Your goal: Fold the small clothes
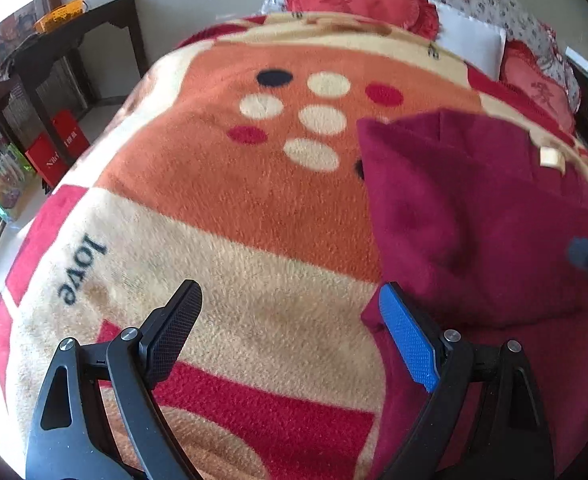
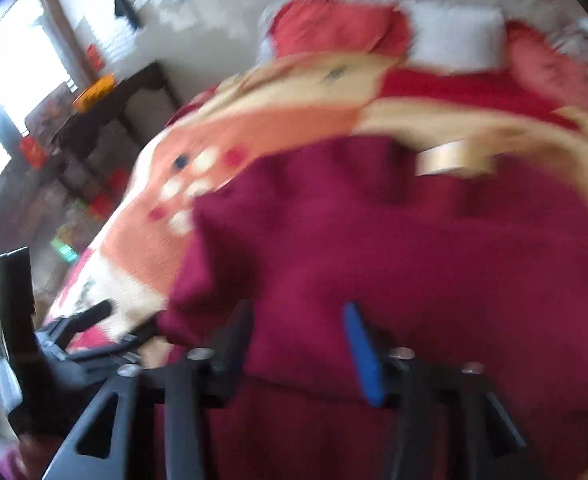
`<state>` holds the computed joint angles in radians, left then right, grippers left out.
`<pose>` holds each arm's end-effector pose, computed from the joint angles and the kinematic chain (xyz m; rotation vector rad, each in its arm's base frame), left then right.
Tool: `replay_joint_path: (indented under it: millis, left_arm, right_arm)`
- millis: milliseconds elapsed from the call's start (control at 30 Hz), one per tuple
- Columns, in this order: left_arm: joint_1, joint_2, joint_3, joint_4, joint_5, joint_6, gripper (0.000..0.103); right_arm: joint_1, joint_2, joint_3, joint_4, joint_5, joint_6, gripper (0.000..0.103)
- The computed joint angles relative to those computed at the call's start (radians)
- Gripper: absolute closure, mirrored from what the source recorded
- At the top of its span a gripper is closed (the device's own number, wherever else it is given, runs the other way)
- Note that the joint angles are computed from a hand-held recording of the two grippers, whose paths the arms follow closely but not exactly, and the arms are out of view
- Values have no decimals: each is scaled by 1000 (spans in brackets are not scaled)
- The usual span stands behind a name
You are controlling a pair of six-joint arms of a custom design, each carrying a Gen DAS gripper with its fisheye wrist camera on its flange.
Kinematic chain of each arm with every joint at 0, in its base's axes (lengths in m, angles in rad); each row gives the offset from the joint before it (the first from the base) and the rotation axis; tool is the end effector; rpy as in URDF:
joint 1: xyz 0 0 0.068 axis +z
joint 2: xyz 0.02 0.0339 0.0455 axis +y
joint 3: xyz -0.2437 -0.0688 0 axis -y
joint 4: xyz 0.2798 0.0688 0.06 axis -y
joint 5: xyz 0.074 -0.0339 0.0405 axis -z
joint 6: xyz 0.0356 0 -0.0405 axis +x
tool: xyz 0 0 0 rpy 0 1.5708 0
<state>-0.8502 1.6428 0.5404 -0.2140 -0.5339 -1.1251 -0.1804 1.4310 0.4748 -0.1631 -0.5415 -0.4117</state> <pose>0.1744 -0.1712 0.0327 -0.4391 2.5215 0.1121 0.2414 -0.0254 0.0668 -0.4495 2.4797 0.4992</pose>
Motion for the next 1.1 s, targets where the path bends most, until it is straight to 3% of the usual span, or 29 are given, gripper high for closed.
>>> replay_joint_path:
  millis: [100,233,400,500,667,767,833,1100]
  left_arm:
    - [-16,-69,-18,2,-25,-5,12]
    - [-14,-28,33,22,-20,23,12]
    - [3,159,145,45,42,61,12]
    - [10,213,164,74,64,63,12]
    - [-4,163,147,43,47,51,12]
    - [-26,131,139,15,15,37,12]
    - [-41,117,138,-1,8,21,12]
    - [-77,94,164,-59,-4,6,12]
  right_arm:
    - [-180,-63,5,-17,6,-92,55]
    - [-367,36,123,-38,-20,-153,55]
    - [-370,258,258,36,62,-100,57]
    - [-334,319,254,119,85,-89,57]
    - [-454,195,260,-59,-62,-170,56]
    - [-564,151,267,-121,-79,-195,46]
    - [-628,170,288,-146,-78,-219,40]
    - [-640,448,506,-260,-75,-90,40]
